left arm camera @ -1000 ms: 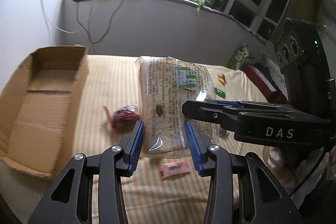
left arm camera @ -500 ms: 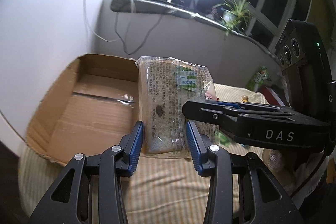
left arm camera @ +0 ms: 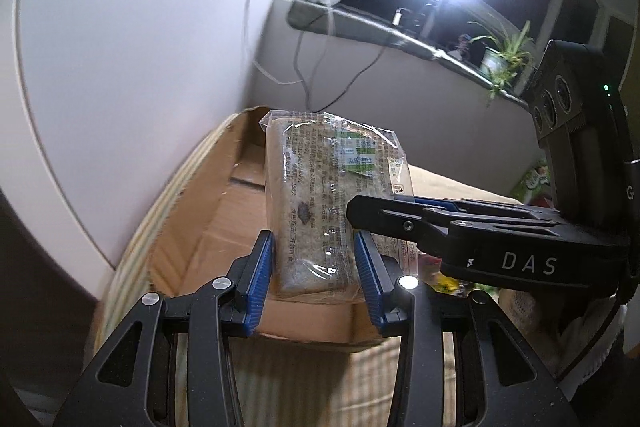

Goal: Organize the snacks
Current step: 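Carry the bread loaf into the cardboard box and open both grippers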

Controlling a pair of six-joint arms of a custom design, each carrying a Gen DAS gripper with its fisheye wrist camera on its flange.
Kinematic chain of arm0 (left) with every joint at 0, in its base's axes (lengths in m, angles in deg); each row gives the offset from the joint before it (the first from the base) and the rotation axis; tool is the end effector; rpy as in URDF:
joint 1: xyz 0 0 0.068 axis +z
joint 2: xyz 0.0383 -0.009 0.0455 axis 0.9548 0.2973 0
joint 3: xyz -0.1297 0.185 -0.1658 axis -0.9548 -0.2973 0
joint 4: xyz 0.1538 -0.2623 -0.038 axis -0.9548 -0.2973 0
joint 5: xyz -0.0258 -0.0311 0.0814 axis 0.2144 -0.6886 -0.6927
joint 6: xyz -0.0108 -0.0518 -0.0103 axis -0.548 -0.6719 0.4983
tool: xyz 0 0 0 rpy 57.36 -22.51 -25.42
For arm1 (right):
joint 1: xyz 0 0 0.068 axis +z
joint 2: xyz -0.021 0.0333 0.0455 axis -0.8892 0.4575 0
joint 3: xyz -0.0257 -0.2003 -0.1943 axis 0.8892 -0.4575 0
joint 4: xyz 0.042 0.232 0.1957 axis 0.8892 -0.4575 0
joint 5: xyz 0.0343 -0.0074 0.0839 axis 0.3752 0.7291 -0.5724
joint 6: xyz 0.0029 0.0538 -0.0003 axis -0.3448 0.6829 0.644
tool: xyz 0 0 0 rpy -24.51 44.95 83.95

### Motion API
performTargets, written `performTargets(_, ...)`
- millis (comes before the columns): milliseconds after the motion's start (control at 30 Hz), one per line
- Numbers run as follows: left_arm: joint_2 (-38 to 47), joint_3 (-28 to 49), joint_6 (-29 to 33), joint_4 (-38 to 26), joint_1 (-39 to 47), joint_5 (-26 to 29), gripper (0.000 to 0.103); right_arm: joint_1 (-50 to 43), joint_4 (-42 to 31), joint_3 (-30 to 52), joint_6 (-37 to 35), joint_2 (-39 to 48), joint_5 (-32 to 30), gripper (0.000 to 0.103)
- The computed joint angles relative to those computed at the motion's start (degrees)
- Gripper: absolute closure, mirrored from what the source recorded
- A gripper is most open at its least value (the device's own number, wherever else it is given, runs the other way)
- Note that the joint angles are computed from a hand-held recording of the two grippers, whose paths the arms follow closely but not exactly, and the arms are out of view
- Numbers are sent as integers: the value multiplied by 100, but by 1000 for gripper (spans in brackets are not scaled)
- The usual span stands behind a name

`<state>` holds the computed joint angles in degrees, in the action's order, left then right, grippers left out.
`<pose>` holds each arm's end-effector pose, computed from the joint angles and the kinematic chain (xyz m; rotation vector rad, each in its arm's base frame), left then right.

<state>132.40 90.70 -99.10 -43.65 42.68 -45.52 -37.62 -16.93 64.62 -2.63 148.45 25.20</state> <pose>0.2798 -0.1622 0.0896 0.2111 2.2901 -0.4748 0.3359 0.1667 0.0976 -0.2985 2.4108 0.6098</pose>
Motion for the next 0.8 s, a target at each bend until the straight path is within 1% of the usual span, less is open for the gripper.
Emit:
performTargets(233,359,8,-50,61,106,44,64,15,-113,353,41,577,-198,62)
performTargets(433,593,118,-111,58,102,83,64,-47,-215,546,98,863,-303,62)
performTargets(533,658,246,-123,-15,65,38,64,7,-275,649,4,936,-129,62)
performTargets(633,659,309,-120,-87,-35,-147,64,77,-283,677,-15,980,101,62)
performTargets(800,550,219,-85,-71,-55,-298,64,54,-203,511,-57,815,205,62)
